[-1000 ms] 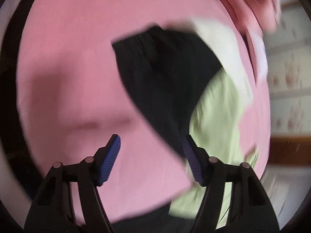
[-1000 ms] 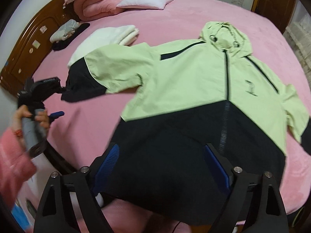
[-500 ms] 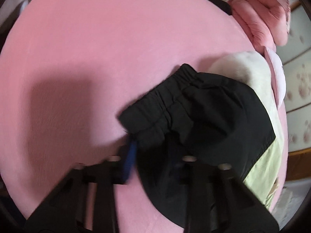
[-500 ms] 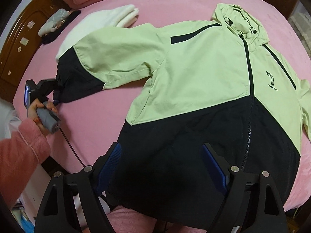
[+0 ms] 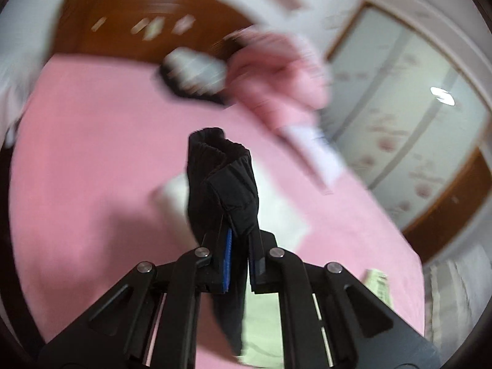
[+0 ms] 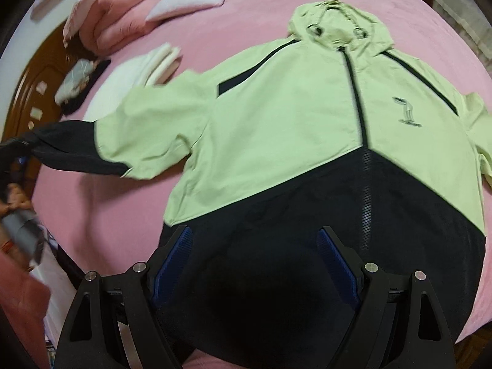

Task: Fold large clothes
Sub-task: 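Grasp the black cuff of the sleeve with the left gripper and lift it, then carry the black sleeve across the jacket front with the left gripper and release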

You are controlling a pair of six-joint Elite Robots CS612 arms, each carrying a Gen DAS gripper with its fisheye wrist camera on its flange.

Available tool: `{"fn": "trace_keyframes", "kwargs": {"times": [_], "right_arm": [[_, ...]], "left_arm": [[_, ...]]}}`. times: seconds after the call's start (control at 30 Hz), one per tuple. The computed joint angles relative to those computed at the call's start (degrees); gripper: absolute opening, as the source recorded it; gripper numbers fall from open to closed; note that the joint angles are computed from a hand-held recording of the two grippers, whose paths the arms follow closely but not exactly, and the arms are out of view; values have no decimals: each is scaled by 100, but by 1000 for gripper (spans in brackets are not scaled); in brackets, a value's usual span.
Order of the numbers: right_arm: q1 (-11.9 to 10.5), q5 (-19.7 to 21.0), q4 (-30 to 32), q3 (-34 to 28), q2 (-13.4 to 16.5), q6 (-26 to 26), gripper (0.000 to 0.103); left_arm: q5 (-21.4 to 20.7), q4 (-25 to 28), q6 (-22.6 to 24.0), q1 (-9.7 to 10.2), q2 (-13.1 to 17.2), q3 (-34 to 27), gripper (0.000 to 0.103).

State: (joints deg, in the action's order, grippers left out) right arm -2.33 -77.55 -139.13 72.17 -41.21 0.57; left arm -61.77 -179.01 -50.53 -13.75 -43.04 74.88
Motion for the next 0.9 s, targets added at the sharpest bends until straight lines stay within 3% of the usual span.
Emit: {"fn": "trace_keyframes", "kwargs": {"times": [0.13, 0.27, 0.37, 0.47, 0.67, 0.7, 0.77, 0.83, 0.87, 0.9], "right_arm": [[-314, 235, -485, 215, -70, -117, 85], [-621, 393, -964, 257, -26, -153, 85], [-852, 399, -1267, 193, 61, -50, 85], [-1070, 481, -1448, 24, 263, 235, 85], [-1414, 721, -1582, -242, 606, 477, 85], [-1478, 735, -1505, -275, 608, 429, 85], [-1563, 803, -1364, -404, 716, 424, 85], [-1626, 964, -1174, -478, 773, 420, 85], [-1648, 1097, -992, -601, 851, 386, 85], [-1648, 1195, -847, -616, 847, 351, 85]], "left_arm": [[-219, -418, 1021, -350, 124, -569, 5], [-602, -174, 1844, -653, 581, -1494, 5], [-1154, 372, 2068, -819, 1072, -2310, 6], [-1940, 1052, 1841, -887, 1673, -3257, 6], [-2378, 2734, 2008, -1147, 2851, -5123, 6], [-2519, 2952, 1860, -1212, 2901, -5176, 6], [-2879, 3699, 2030, -1208, 3284, -5866, 7], [-3539, 4342, 1788, -1256, 3354, -6041, 23], [-3783, 4399, 1672, -1235, 3330, -5967, 32], [-3971, 4436, 1505, -1215, 3265, -5818, 51]]}}
